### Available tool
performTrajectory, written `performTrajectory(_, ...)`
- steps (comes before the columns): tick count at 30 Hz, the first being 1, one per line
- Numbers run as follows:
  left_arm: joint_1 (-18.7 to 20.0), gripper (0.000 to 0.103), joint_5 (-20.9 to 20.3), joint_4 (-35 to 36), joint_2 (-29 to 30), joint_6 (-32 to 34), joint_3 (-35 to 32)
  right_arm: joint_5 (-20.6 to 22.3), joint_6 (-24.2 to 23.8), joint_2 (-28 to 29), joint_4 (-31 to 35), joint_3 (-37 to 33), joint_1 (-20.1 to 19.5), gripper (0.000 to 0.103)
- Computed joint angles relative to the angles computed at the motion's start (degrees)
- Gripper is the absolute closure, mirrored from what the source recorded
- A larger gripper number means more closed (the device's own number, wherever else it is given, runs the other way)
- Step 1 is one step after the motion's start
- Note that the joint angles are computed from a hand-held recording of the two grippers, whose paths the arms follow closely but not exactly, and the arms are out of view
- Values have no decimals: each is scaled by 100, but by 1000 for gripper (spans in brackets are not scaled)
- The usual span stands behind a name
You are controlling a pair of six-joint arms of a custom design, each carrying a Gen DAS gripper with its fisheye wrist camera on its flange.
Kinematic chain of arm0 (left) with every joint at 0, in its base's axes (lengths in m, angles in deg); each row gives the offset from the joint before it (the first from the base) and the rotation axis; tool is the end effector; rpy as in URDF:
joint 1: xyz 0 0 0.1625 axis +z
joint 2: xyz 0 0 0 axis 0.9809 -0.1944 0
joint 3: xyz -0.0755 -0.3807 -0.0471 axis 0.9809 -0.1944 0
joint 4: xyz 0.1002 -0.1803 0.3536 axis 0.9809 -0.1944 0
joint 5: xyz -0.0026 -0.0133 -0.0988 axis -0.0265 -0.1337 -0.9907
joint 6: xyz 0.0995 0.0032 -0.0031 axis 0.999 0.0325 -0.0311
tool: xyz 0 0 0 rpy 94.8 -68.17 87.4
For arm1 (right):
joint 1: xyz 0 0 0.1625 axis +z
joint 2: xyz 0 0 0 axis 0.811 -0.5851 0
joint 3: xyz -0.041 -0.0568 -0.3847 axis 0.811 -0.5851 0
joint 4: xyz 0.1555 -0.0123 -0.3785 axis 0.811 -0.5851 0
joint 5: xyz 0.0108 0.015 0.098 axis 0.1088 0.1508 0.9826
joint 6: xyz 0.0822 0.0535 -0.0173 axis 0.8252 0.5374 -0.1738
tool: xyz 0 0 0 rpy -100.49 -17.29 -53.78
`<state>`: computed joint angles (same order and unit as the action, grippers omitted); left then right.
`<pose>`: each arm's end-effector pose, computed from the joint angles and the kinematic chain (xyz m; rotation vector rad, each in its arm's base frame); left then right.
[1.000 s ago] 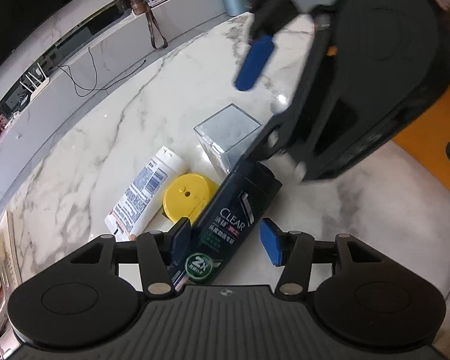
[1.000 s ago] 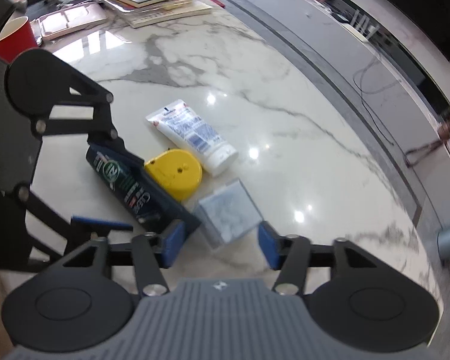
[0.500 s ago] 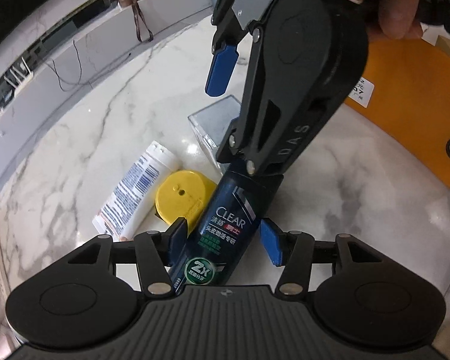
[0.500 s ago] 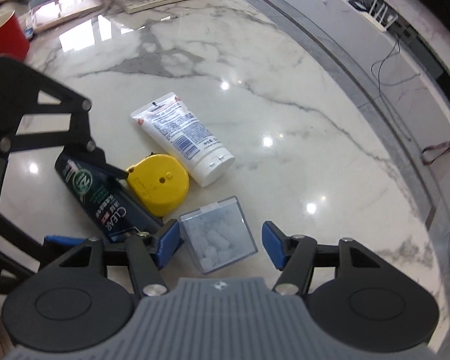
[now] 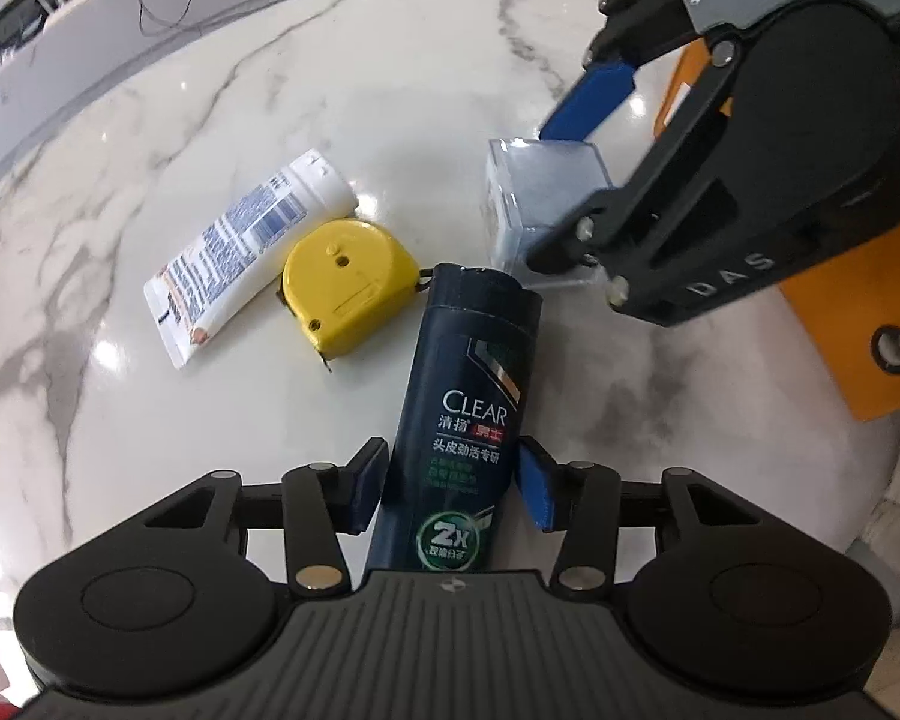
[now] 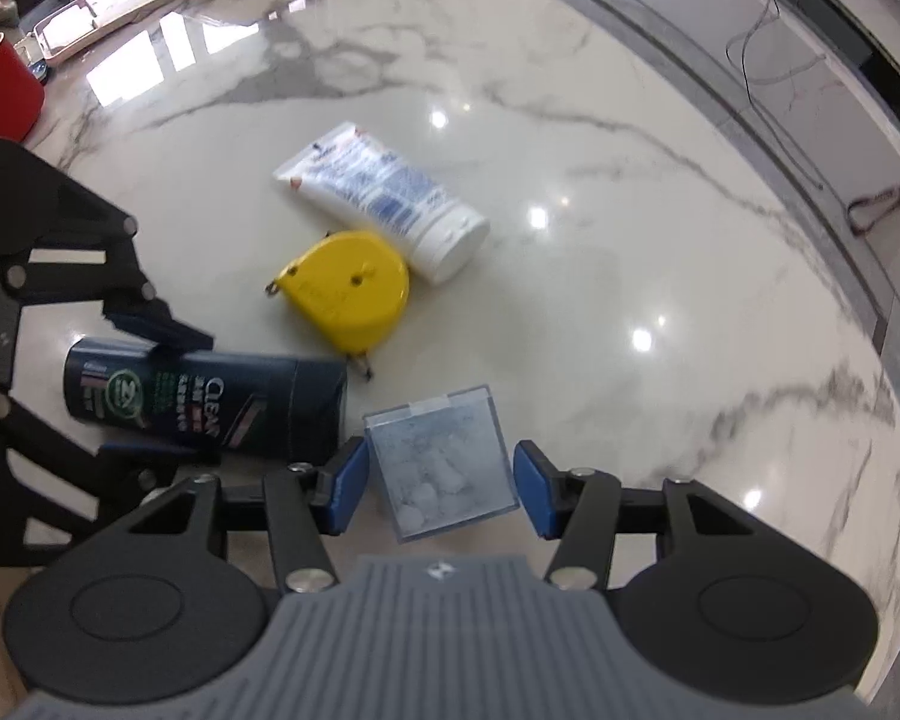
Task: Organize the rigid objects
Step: 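Grasp the CLEAR bottle with the left tool while the right tool grasps the clear cube box, then lift and carry the CLEAR bottle and cube box toward the orange box with both tools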
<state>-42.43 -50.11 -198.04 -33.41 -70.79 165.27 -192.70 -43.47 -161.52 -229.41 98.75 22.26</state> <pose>-0.3612 -0.4871 -0.1293 1.3525 2.2274 0.0793 -0.0372 -0.4888 0.2887 0.6777 -2.2522 0.1561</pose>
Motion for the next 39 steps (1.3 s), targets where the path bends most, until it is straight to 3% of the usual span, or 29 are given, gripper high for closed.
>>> performTrajectory(3,-76,39,106,-351,60,164,108,34,23,-75,102,47,-41,50)
performTrajectory(10,-128,39,144,-579,86,64,200,228,122,-88,-2,111,-193,50)
performTrajectory(13,-115,52,22,-512,63,-178,194,307,139,-107,-91,178,-249,51)
performTrajectory(15,-162,54,104,-461,58,-345,213,304,187,-109,-159,223,-267,56)
performTrajectory(21,-276,61,265,-315,-8,-762,277,363,363,-316,-319,461,-291,57)
performTrajectory(28,-313,62,333,-437,-157,-1105,423,487,321,-750,-441,793,-317,58)
performTrajectory(39,-536,64,117,-943,-486,-1336,796,818,245,-1611,-347,1282,-348,58)
